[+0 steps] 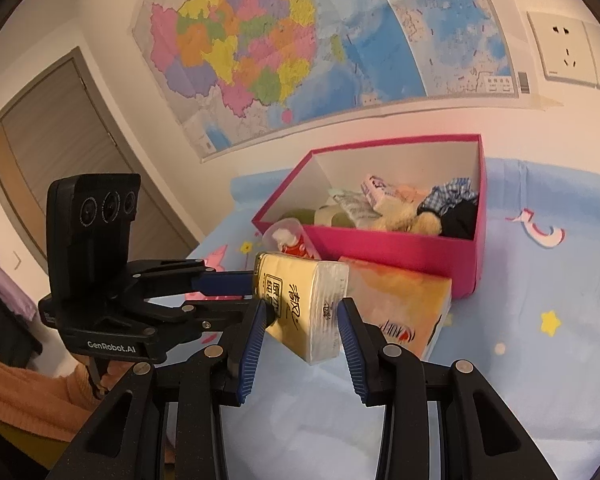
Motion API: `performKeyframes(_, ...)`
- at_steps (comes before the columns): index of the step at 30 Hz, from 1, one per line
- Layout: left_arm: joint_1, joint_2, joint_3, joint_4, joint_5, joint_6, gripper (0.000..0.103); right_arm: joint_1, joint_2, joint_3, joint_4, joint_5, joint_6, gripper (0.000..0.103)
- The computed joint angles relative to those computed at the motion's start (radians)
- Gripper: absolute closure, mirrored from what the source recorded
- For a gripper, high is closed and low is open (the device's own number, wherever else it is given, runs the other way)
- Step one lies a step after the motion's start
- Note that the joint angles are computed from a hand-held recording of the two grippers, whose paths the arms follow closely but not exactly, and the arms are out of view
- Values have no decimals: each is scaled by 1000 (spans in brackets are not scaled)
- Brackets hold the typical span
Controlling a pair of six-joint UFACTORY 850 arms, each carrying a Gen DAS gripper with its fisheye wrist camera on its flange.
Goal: Organize soft objects
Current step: 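Lift the gold tissue pack with the right tool toward the pink box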
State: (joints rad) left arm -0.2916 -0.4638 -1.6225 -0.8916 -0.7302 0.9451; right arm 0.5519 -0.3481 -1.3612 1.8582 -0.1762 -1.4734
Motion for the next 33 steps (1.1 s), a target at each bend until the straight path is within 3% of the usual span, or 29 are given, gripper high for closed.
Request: performKeyframes(33,0,-62,-111,42,5,-33,62,-13,-49,-92,-169,34,140,64)
